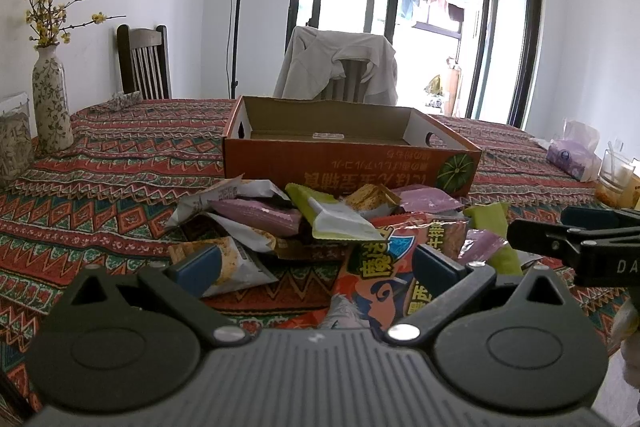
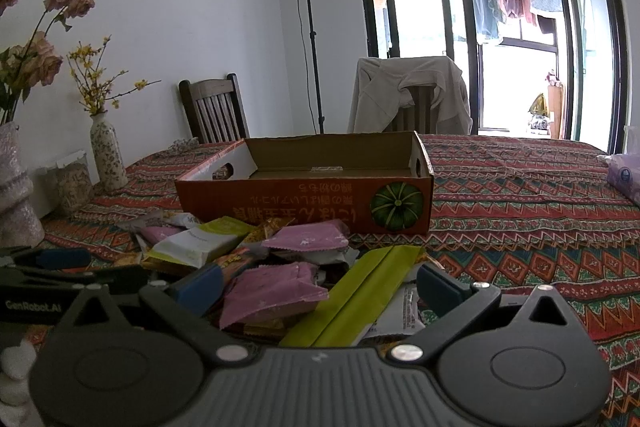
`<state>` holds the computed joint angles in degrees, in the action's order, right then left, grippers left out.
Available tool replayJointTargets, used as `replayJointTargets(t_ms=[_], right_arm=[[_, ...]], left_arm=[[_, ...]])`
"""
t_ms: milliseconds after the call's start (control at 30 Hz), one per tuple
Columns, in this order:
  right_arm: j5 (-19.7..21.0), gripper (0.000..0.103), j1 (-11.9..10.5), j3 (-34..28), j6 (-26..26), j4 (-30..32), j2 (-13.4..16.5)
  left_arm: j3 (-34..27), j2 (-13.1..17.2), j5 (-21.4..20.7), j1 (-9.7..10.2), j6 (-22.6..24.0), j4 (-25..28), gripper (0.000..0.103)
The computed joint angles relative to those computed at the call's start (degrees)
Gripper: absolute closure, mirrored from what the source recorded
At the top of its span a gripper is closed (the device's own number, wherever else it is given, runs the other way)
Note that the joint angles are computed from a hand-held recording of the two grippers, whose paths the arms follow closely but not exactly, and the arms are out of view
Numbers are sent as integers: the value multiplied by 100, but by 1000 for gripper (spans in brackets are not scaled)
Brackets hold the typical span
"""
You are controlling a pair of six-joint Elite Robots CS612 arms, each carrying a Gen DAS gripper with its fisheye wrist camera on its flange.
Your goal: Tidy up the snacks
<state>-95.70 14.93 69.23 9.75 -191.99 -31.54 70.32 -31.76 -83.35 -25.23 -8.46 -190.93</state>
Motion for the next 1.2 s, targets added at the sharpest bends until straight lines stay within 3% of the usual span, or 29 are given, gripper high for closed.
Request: replayJointTargets(t_ms=[1200], right_arm=[[-31, 0, 18, 63, 28, -16, -30]], left_arm=[[98, -28, -18, 5, -82, -144, 0]])
